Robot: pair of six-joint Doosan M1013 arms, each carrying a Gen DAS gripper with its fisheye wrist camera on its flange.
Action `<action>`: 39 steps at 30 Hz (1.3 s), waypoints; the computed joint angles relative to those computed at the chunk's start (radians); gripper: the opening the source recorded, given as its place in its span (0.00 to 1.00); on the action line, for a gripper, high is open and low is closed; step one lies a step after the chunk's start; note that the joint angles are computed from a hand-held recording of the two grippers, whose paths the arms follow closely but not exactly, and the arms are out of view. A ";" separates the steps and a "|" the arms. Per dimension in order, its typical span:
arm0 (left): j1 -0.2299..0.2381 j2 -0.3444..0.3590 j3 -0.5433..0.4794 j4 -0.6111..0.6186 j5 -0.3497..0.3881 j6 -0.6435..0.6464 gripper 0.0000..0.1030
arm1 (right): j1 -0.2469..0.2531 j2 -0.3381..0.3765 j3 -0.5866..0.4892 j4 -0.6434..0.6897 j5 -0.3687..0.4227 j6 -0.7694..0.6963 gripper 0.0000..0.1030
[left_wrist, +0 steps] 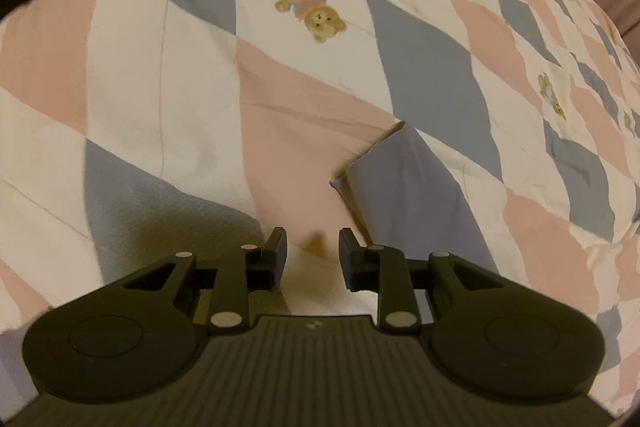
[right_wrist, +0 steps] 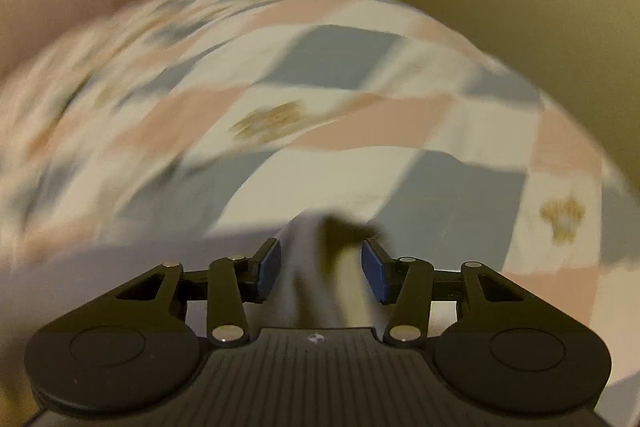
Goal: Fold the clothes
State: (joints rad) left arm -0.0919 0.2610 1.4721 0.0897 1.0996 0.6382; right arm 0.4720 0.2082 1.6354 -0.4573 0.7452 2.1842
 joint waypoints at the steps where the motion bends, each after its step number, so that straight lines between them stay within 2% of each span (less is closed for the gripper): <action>1: 0.005 0.001 0.005 -0.027 -0.021 0.004 0.22 | 0.043 -0.003 0.007 -0.015 0.006 -0.090 0.43; 3: 0.009 0.001 0.013 -0.068 -0.067 0.014 0.23 | 0.115 -0.008 0.021 -0.009 -0.015 -0.282 0.32; 7: 0.009 0.004 0.016 -0.116 -0.089 0.057 0.26 | 0.216 0.014 0.004 0.088 -0.064 -0.560 0.28; 9: 0.011 0.001 0.024 -0.136 -0.094 0.084 0.27 | 0.251 0.032 -0.003 0.098 -0.074 -0.640 0.28; 12: 0.012 -0.003 0.039 -0.161 -0.095 0.132 0.28 | 0.303 0.064 -0.008 -0.007 -0.063 -0.676 0.31; 15: 0.018 -0.015 0.066 -0.209 -0.117 0.162 0.28 | 0.348 0.086 0.019 -0.236 -0.097 -0.633 0.33; 17: 0.026 -0.023 0.083 -0.249 -0.137 0.165 0.29 | 0.370 0.101 0.037 -0.399 -0.113 -0.576 0.30; 19: 0.033 -0.027 0.098 -0.288 -0.163 0.158 0.30 | 0.380 0.113 0.040 -0.483 -0.116 -0.547 0.28; 20: 0.037 -0.024 0.100 -0.302 -0.173 0.152 0.32 | 0.381 0.118 0.032 -0.465 -0.107 -0.553 0.18; 21: 0.039 -0.021 0.101 -0.309 -0.182 0.137 0.32 | 0.380 0.124 0.021 -0.430 -0.097 -0.569 0.00; 23: 0.042 -0.013 0.100 -0.319 -0.201 0.117 0.32 | 0.377 0.130 0.001 -0.363 -0.075 -0.573 0.00; 26: 0.037 -0.003 0.098 -0.291 -0.220 0.086 0.31 | 0.380 0.135 -0.011 -0.366 -0.057 -0.536 0.00; 28: 0.034 0.005 0.096 -0.272 -0.234 0.069 0.27 | 0.385 0.142 -0.018 -0.384 -0.046 -0.525 0.00; 29: 0.032 0.009 0.092 -0.258 -0.240 0.065 0.15 | 0.388 0.144 -0.016 -0.410 -0.046 -0.517 0.01; 30: 0.031 0.013 0.088 -0.248 -0.243 0.067 0.01 | 0.391 0.147 -0.012 -0.438 -0.046 -0.509 0.07; 32: 0.028 0.018 0.075 -0.232 -0.240 0.082 0.01 | 0.398 0.152 -0.005 -0.496 -0.047 -0.487 0.09; 33: 0.026 0.014 0.071 -0.222 -0.240 0.098 0.01 | 0.396 0.155 -0.010 -0.482 -0.047 -0.497 0.08; 34: 0.022 0.007 0.070 -0.210 -0.242 0.118 0.00 | 0.392 0.158 -0.018 -0.458 -0.046 -0.512 0.00; 39: 0.010 -0.099 0.104 -0.146 -0.282 0.232 0.01 | 0.362 0.114 -0.027 -0.291 -0.111 -0.556 0.00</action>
State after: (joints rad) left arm -0.0820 0.1615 1.5764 -0.0561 0.8179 0.8702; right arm 0.8344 0.3226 1.6081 -0.7483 0.6344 1.6278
